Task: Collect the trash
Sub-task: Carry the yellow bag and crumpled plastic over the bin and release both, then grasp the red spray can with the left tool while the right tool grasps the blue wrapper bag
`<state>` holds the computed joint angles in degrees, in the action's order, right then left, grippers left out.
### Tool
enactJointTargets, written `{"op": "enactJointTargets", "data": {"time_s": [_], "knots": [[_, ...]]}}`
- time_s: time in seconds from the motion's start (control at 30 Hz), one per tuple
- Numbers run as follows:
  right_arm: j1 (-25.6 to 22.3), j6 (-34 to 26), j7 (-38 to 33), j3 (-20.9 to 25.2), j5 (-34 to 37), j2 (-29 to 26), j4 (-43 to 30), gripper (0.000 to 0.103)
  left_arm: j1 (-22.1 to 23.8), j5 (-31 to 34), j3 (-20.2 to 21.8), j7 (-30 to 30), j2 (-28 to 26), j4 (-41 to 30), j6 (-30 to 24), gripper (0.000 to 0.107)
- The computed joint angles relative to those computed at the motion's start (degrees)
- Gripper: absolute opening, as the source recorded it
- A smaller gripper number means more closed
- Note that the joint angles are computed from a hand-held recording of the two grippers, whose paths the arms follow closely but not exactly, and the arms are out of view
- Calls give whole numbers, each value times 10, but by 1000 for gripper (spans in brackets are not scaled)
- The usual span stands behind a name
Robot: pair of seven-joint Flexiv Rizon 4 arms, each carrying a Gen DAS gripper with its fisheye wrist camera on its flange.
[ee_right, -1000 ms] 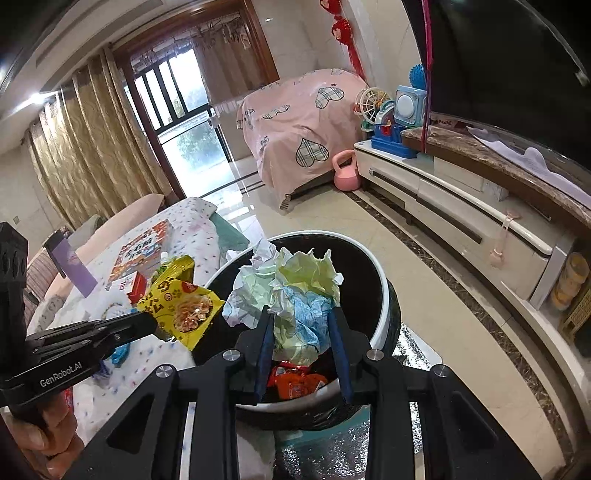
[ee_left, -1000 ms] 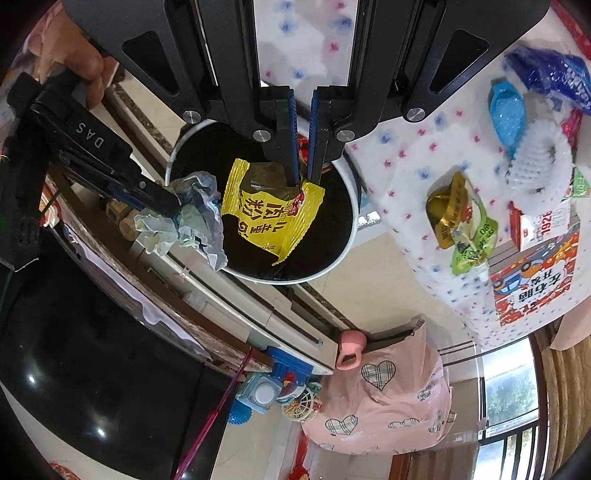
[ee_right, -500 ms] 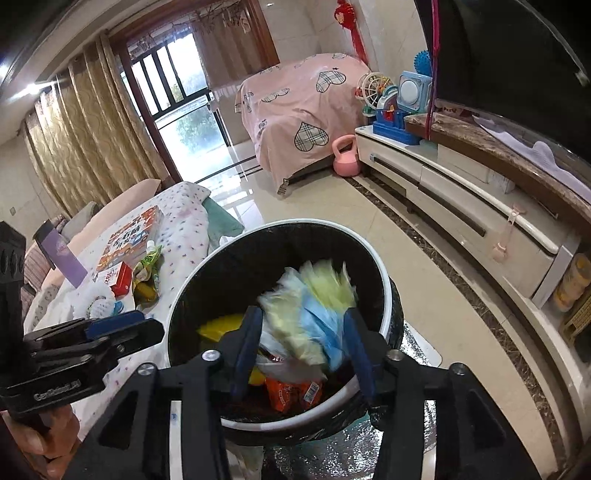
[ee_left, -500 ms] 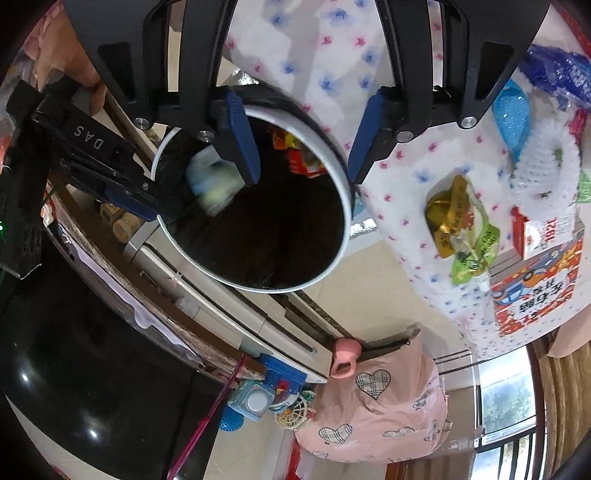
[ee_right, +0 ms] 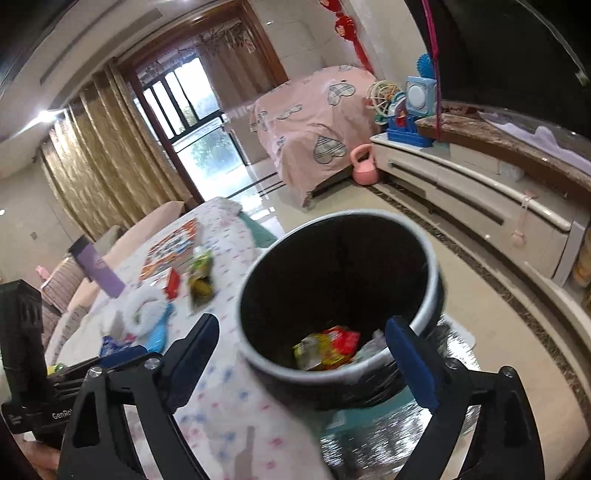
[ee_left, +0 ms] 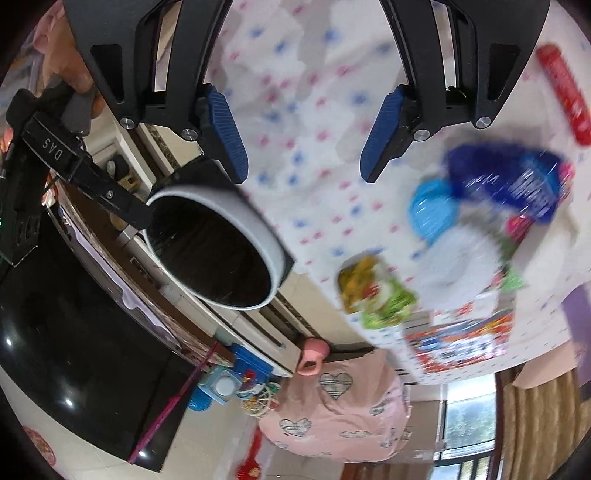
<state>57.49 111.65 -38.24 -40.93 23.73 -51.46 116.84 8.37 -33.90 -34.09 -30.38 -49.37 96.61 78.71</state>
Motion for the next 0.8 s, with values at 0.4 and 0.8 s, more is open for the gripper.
{"op": "enactJointTargets", "data": {"time_s": [0.4,0.8], "knots": [[26,-6,-7,33,-16,-9,-39,94,130,17,-62,-13,10,88,59,65],[29,-30,-13,50,-71,-24,-98,94,214,77,-87,-76,0,111,82,65]]}}
